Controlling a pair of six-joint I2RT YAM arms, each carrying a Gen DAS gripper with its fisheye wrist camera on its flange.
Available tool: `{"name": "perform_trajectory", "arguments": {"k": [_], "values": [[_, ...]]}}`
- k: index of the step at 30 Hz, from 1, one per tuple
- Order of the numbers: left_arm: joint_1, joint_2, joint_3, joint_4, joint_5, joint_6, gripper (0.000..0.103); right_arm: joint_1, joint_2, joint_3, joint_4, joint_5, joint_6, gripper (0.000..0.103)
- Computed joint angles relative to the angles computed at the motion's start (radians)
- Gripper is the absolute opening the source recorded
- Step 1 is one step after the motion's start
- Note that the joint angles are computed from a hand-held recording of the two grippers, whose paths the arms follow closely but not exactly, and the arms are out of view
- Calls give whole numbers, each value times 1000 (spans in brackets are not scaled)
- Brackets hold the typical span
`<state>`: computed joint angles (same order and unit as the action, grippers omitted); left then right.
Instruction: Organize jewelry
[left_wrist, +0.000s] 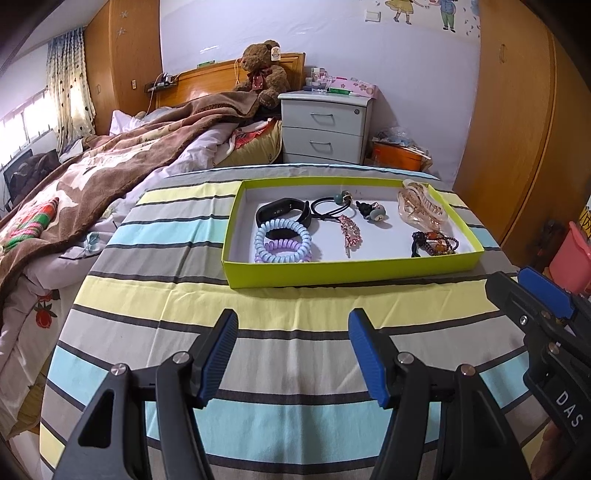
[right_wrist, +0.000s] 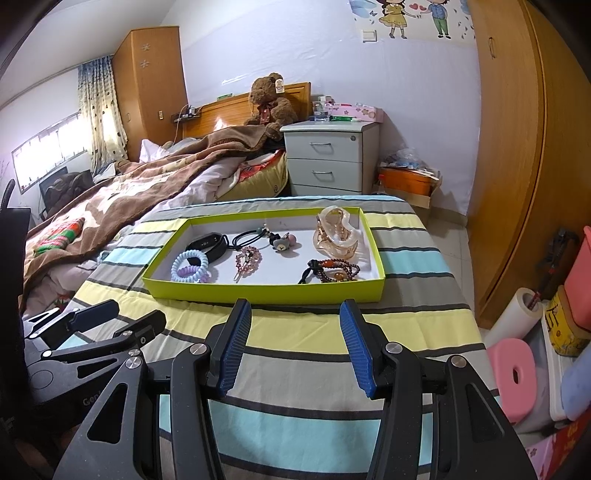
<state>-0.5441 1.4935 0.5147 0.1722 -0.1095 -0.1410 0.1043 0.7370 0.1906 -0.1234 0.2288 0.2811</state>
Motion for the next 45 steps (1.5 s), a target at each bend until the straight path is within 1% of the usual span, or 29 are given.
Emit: {"name": "perform_trajectory", "arguments": {"k": [9, 24, 27, 45], "values": [[16, 8, 4, -1, 2, -15, 64, 8, -2, -1, -1, 6, 4, 51], [20, 0, 1, -4, 10, -7, 64, 22, 1, 3, -2, 18, 12, 51], [12, 5, 9, -19, -14, -9, 64, 24, 1, 3, -2, 19, 14, 51], [8, 10, 17, -30, -20, -16, 64, 40, 6, 4, -4, 32, 22, 51]]}}
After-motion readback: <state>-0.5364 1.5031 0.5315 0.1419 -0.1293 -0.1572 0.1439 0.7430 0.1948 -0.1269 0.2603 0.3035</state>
